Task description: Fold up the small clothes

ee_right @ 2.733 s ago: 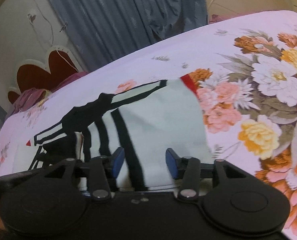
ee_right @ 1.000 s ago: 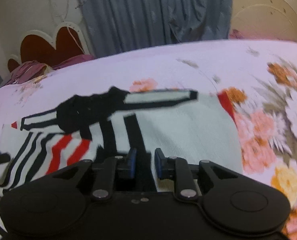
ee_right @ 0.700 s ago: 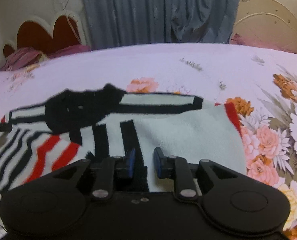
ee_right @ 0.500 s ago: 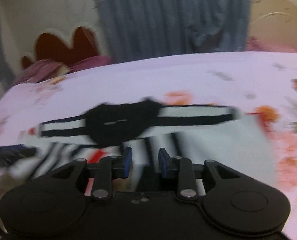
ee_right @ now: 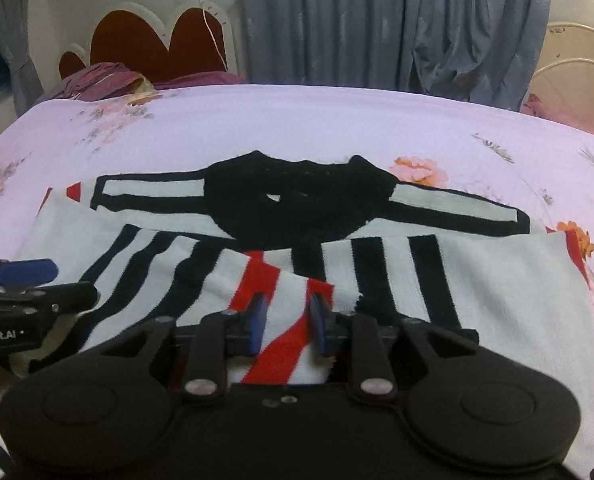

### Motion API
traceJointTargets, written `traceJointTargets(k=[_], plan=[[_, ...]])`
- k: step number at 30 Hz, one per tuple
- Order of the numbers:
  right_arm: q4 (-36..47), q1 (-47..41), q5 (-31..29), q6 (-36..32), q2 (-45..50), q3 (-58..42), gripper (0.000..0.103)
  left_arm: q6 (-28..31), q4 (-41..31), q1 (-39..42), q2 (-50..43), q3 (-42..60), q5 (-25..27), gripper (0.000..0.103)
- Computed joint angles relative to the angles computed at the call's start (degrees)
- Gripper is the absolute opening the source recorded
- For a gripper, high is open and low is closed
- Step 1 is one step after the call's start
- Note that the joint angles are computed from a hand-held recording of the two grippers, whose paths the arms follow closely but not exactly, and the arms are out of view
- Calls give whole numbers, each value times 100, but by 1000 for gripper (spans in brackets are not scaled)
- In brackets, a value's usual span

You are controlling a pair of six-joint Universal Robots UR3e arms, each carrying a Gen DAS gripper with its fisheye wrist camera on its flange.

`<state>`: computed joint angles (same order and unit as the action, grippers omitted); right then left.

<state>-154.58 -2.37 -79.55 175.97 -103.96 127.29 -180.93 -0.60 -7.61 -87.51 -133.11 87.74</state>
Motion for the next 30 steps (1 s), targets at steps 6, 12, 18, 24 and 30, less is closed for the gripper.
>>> traceJointTargets(k=[6,12,18,24,30], plan=[[1260,-880,422,-763,-2052,943,30,-6,-87,-159,1197,-1309,583,62],[2011,-1618,923,-1124,-3213,1296,32,37,25,-231,1565,-1558,686,62],[1422,-882,189,-743,-2366,1149,35,53,-81,-254,1398,-1405,662,62],[410,-475,372,-200,-1204,492,33,392,165,612,727,-564,20,62],[-383,463,159,324,1456,-1298,30,548,-434,971,-1336,1678,-335,62]])
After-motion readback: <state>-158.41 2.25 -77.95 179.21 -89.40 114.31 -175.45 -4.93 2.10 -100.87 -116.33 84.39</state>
